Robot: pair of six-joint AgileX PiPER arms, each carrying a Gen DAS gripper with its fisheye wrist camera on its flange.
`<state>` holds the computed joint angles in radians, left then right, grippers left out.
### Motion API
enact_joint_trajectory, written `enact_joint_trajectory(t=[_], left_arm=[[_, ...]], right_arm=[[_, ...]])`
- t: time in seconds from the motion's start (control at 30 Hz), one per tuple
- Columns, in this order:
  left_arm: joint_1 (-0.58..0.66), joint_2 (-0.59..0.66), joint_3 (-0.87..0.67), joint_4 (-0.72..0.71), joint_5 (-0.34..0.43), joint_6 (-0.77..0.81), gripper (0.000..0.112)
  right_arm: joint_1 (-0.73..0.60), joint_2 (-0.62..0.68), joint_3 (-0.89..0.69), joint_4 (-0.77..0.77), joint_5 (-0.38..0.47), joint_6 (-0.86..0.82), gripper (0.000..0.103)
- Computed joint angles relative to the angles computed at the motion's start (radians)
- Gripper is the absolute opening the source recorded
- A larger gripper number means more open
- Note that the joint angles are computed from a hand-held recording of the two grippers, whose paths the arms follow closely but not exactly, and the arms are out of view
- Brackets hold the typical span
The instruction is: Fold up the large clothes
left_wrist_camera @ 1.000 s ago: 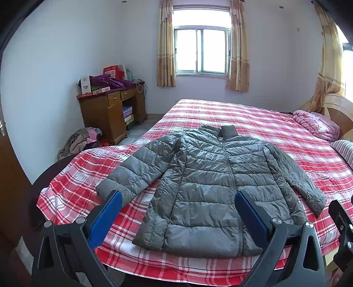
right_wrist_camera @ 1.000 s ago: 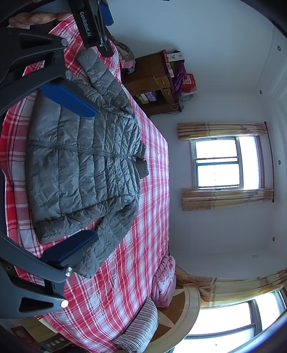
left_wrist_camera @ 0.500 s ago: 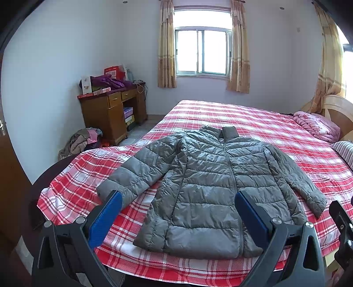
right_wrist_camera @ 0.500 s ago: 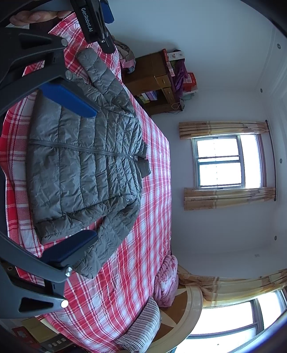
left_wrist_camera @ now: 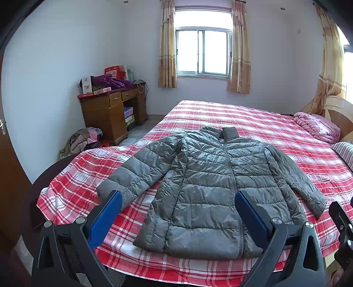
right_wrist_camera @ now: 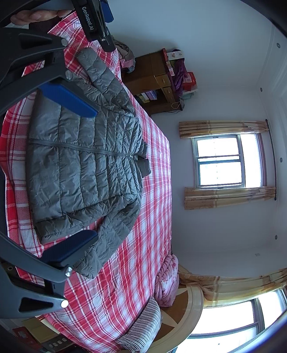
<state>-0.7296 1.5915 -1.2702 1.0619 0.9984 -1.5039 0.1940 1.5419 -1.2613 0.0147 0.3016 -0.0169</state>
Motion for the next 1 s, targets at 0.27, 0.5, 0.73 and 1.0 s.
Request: enact_joint_trajectory(t=[0.27,0.5,0.73,1.0], left_arm=[[-0.001,-0.003,0.007,-0.001,-0.002,-0.003,0.102],[0.0,-0.003,0.012,0.004,-0.003,-0.006,0.102],[0.002,0.001,0.013,0.003,-0.004,-0.005,0.102],[0.018,0.007,0.013,-0.017,-0.02,0.014,0.102]], right_arm=[[-0.012,0.005,0.004,0.029,-0.005,-0.029,0.103],[-0.01,0.005,0.004,0.02,-0.007,-0.021,0.103],[-0.01,0.007,0.006,0.022,-0.009,-0.021,0.103],[-0.011,0.011,0.016,0.024,-0.016,-0.026,0.103]])
